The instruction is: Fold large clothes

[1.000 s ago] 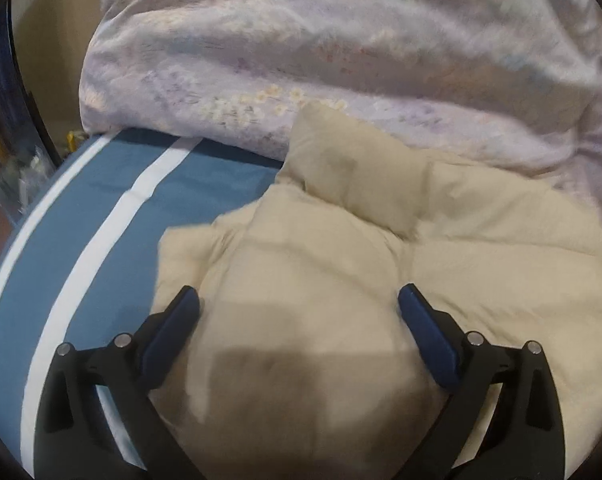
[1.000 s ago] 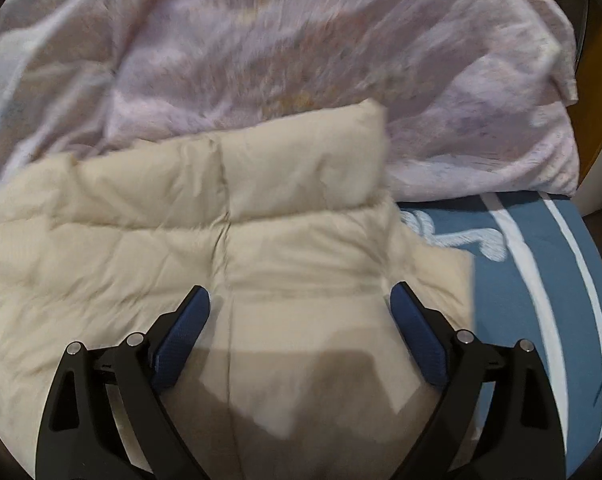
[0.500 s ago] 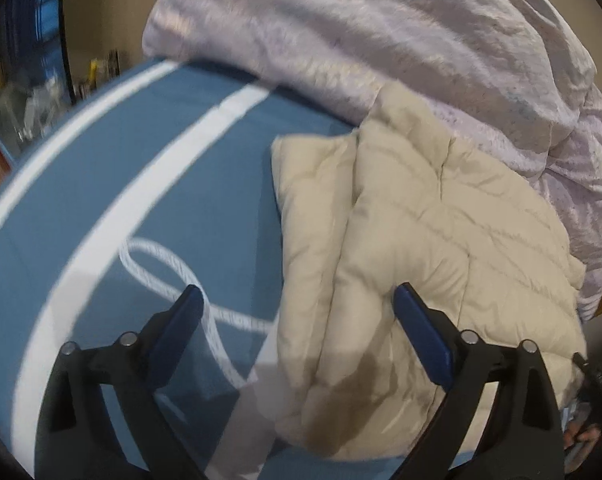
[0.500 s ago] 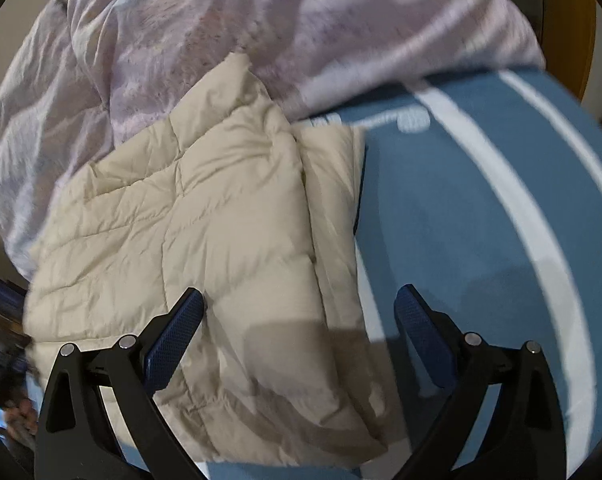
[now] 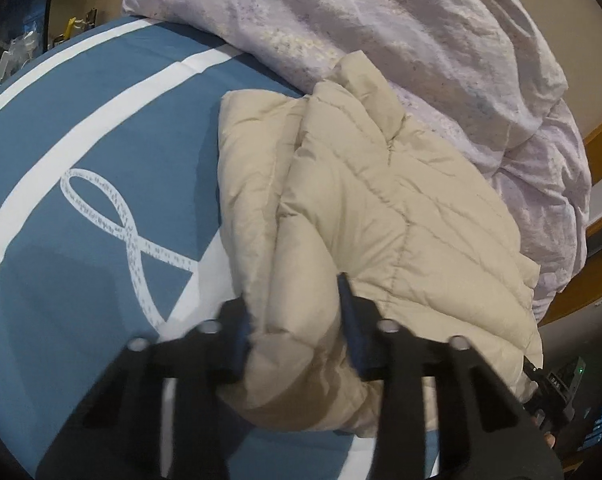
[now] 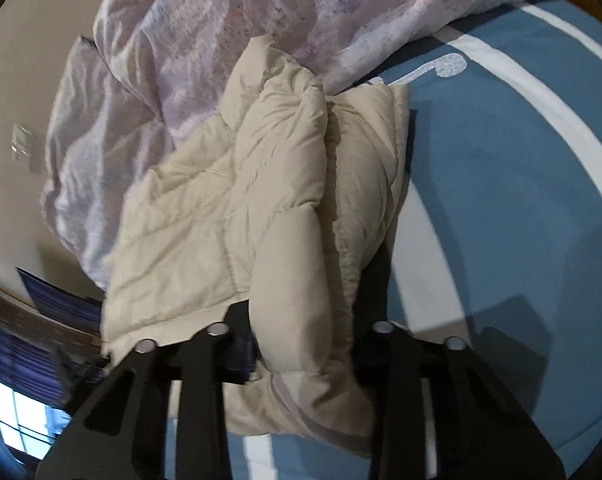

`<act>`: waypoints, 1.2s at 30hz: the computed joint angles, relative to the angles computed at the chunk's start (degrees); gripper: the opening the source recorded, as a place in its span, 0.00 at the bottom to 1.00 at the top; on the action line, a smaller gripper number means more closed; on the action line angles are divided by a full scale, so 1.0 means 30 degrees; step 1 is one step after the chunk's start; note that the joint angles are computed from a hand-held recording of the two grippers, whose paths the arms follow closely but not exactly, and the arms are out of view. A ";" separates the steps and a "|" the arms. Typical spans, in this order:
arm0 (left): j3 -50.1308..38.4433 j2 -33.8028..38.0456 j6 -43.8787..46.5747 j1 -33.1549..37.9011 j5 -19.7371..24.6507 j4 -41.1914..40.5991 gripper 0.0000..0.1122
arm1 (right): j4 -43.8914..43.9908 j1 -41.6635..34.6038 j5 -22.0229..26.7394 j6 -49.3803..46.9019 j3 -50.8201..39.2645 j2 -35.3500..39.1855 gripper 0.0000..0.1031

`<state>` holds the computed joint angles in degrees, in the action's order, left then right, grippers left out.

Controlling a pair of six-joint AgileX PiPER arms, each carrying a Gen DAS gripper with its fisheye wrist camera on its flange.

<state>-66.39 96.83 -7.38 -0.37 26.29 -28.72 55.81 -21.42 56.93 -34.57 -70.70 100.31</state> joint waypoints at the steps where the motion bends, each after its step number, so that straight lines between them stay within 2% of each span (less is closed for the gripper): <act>1: 0.0091 -0.0126 0.0439 0.0075 -0.0037 -0.0461 0.21 | 0.0292 -0.0059 0.0155 -0.0142 0.0162 -0.0273 0.24; 5: 0.0507 -0.1167 0.1921 0.0520 0.0294 -0.1632 0.14 | 0.1032 0.0251 0.0189 -0.0259 0.0548 -0.1114 0.20; 12: 0.2664 -0.4292 0.5235 0.2146 0.1594 -0.3728 0.13 | 0.1465 0.0300 0.1165 -0.0694 0.2367 -0.3493 0.19; 26: 0.8837 -1.0854 1.2259 0.8303 0.6784 -0.7253 0.13 | 0.1539 -0.0553 0.2430 -0.2048 0.9344 -0.9618 0.19; 28: 0.9474 -1.1362 1.2719 0.8742 0.7045 -0.7343 0.13 | 0.1286 -0.0463 0.2133 -0.1976 1.0012 -1.0409 0.19; 32: 1.0566 -1.1702 1.3428 0.9382 0.7163 -0.7669 0.16 | -0.0656 0.1228 0.0054 0.0004 1.0361 -1.1709 0.24; 34: 1.0815 -1.1719 1.3229 0.9344 0.6871 -0.7504 0.20 | -0.2818 0.2405 -0.1118 0.2526 1.0006 -1.2540 0.35; 36: 1.0900 -1.1713 1.2581 0.9155 0.6547 -0.7108 0.26 | -0.4509 0.3270 -0.1848 0.4464 0.9581 -1.3300 0.40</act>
